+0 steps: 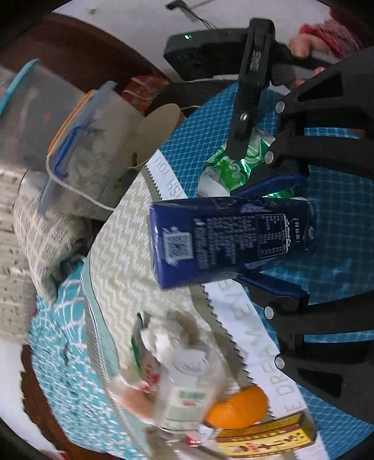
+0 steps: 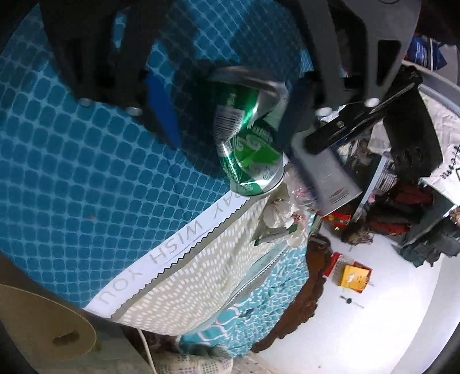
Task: Collect trash
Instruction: 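Grasp the blue drink carton with the left tool while the right tool grasps the green can, then drop the blue carton and green can into the beige wastebasket with both tools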
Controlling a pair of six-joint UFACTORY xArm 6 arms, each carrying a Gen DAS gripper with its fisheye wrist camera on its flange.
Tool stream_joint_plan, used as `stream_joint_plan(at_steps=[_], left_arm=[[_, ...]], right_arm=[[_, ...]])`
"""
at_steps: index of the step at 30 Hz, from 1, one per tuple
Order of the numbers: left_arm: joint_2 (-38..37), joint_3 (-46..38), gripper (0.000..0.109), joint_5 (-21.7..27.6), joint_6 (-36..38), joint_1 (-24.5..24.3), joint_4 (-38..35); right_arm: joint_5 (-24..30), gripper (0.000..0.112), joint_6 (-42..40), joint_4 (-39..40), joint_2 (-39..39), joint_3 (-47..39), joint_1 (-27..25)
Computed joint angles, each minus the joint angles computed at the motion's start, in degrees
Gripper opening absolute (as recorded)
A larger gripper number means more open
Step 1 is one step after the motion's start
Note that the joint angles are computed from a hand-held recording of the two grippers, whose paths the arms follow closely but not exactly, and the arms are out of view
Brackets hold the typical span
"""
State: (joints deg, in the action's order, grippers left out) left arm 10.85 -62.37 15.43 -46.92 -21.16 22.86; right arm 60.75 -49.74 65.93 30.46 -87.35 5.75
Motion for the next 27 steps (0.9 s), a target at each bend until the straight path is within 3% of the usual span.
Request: stream_joint_plan(at_steps=[3,9,11,12,13,17,22,27], left_arm=[[2.75,-3.68,0.048,2.37,0.58,-0.78,0.58],[4.22,-5.55,0.047,3.81,4.37,-0.78,-2.41],[4.63,-6.06,0.047,4.08,5.44,-0.59,-3.97],[4.8,-6.39,0.047,4.37,5.09,-0.52,-3.69],[5.05,-6.8,0.047,4.85,4.49,-0.39,-3.17],[6.64,-9.18,0.046,6.24,5.81,-0.22,-4.99],[11.83,-17.27,0.046,8.22,15.52,-0.97,-13.62],[24.82,-38.36,0.046,14.5,26.63,-2.5,-22.15]], right_arm=[[4.33,0.072,-0.4,-3.45,1.79,-3.1,-0.46],[14.52,0.073,3.89,-7.68,11.45,-18.67,-1.28],[19.48,0.064,5.89,-7.08,16.38,-25.69,-2.17],[19.99,0.052,6.29,-7.95,17.35,-27.18,-2.08],[19.59,0.044,6.0,-9.61,17.57,-27.52,-1.76],[18.68,0.035,1.98,-8.27,15.77,-23.59,-2.19],[15.43,0.02,3.54,-1.57,16.52,-22.62,-6.47],[8.2,0.018,6.48,3.75,18.08,-24.22,-10.5]])
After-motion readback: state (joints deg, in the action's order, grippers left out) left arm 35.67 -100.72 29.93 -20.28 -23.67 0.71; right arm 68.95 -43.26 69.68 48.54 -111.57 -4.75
